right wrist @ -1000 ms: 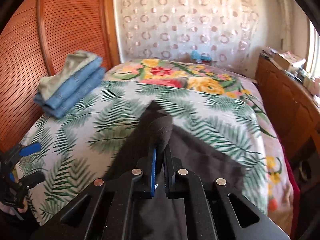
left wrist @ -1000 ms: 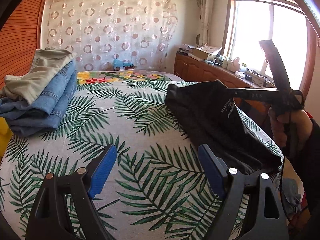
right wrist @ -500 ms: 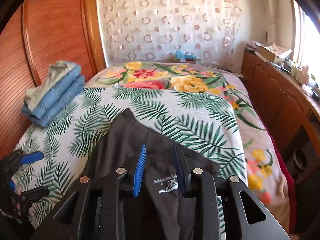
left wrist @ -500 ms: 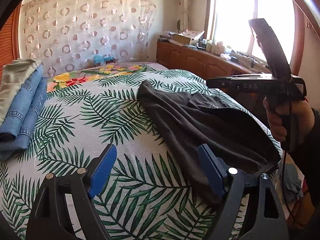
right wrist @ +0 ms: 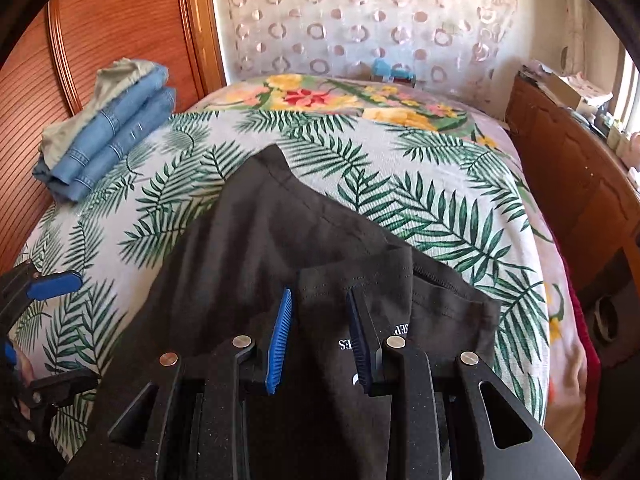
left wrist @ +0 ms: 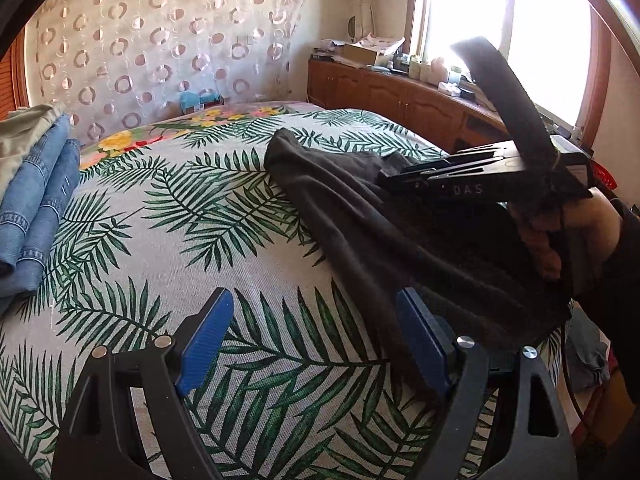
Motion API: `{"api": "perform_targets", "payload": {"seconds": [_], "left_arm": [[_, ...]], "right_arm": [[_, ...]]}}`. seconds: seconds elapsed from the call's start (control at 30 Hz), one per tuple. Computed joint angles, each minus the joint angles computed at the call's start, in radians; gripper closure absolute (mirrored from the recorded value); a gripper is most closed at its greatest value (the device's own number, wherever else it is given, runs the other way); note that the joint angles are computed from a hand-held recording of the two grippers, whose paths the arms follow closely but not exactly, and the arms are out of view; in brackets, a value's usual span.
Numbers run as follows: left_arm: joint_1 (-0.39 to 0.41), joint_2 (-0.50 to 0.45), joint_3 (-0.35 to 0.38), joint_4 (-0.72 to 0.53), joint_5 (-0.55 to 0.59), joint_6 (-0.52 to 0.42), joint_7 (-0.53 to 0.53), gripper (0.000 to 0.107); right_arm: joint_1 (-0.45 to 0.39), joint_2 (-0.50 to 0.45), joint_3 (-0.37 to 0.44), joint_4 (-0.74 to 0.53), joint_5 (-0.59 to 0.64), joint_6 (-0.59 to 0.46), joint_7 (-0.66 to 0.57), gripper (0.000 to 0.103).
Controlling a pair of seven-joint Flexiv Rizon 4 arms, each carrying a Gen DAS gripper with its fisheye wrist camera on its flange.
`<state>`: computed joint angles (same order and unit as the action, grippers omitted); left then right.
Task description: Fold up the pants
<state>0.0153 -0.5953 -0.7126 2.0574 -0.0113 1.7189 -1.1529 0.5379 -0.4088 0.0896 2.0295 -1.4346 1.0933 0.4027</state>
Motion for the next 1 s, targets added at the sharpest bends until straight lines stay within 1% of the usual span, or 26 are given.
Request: {"api": "perform_targets", "payload": {"seconds": [0.13,0.17,0.2,0.27,0.3,0.43,0.5,0.63,0.77,1.0], "left_arm": [[-0.008,0.004,0.009,-0.004,-0.011,-0.022,0.002,0.023],[-0.013,0.004,0.015,-0.007,-0.016,-0.029,0.004,0.023],[-0.017,0.005,0.019,-0.009,-0.021,-0.036,0.006,0.023],[-0.024,0.007,0.026,-0.010,-0.030,-0.042,0.012,0.023],[-0.028,0.009,0.030,-0.010,-0.035,-0.044,0.014,0.023],[-0.038,0.014,0.039,-0.011,-0.054,-0.054,0.024,0.023],[-0.043,0.016,0.043,-0.011,-0.061,-0.056,0.029,0.023],[-0.057,0.019,0.056,-0.012,-0.072,-0.057,0.036,0.023],[-0.059,0.020,0.057,-0.011,-0.079,-0.058,0.042,0.023],[-0.060,0.018,0.058,-0.013,-0.087,-0.061,0.048,0.023]], "right_arm": [[-0.010,-0.013,-0.011,-0.005,-0.021,0.024,0.009,0.074],[-0.010,-0.015,-0.011,-0.008,-0.023,0.022,0.009,0.086],[-0.010,-0.016,-0.011,-0.007,-0.024,0.019,0.006,0.092],[-0.019,-0.005,-0.017,0.001,-0.077,0.036,0.050,0.098],[-0.023,0.008,-0.020,0.010,-0.114,0.028,0.092,0.098],[-0.051,0.071,0.002,0.060,-0.202,-0.050,0.222,0.099],[-0.070,0.095,0.018,0.083,-0.215,-0.081,0.250,0.099],[-0.091,0.123,0.040,0.117,-0.200,-0.131,0.266,0.100],[-0.105,0.135,0.051,0.142,-0.180,-0.153,0.277,0.100],[-0.106,0.121,0.051,0.142,-0.117,-0.150,0.259,0.100]]}}
